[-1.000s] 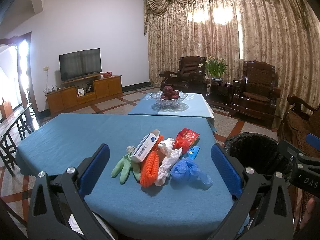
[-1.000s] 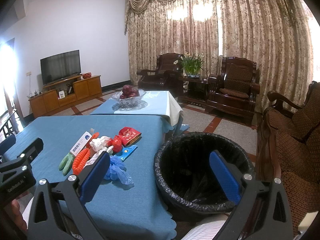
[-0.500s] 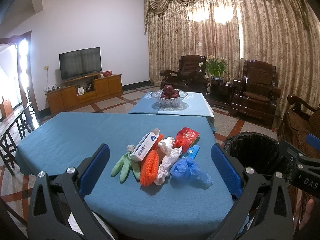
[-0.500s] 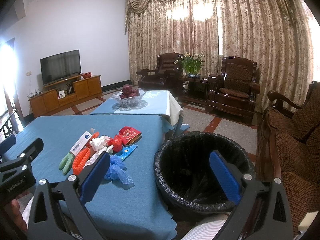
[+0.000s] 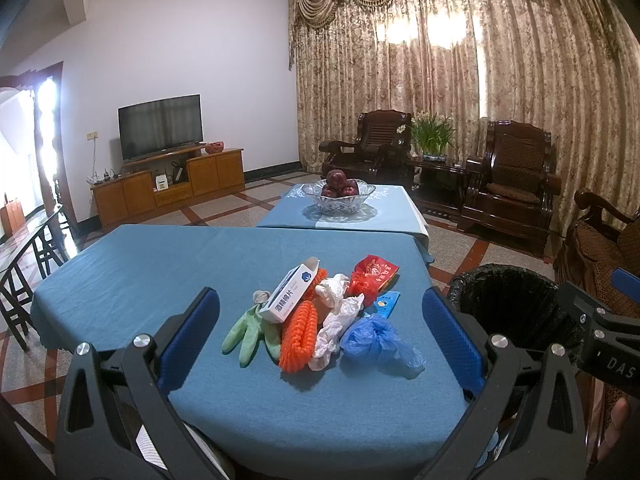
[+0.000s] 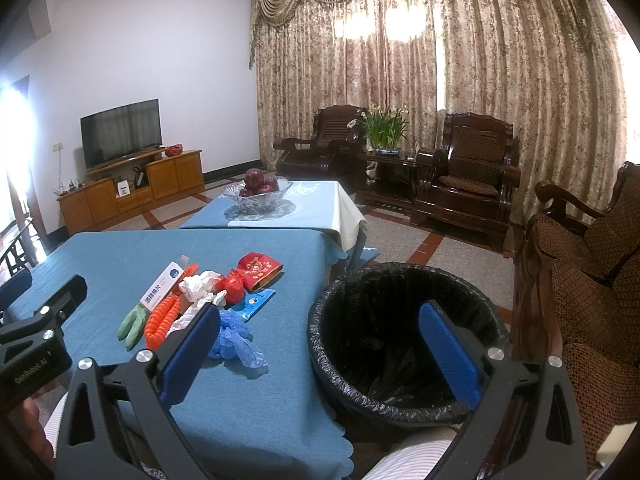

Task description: Collect trash

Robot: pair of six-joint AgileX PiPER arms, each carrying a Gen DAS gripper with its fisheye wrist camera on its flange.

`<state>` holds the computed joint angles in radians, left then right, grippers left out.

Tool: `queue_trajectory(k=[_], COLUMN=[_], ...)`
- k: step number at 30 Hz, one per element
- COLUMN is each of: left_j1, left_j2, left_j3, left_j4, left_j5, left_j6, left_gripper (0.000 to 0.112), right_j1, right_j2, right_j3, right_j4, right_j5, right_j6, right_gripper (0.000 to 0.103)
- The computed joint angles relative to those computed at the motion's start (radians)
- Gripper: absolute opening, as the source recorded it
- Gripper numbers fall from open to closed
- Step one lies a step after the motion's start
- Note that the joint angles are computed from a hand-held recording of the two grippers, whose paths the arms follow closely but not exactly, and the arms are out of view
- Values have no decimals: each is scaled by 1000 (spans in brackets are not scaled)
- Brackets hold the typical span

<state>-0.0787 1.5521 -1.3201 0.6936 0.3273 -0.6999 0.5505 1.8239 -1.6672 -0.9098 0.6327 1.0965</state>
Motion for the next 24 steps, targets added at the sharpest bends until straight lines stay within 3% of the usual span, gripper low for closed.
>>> queue_trajectory(k=[24], left_j1=[0], left_j2=[1], left_j3=[-3], left_j4=[-4], left_j5=[3], left_j6=[0], left_gripper=[98], right_j1=[-1], right_j2=[1], right_j3=[-5], right_j4=[4], right_j5=[1], right_j6=[-5], right_gripper=[97])
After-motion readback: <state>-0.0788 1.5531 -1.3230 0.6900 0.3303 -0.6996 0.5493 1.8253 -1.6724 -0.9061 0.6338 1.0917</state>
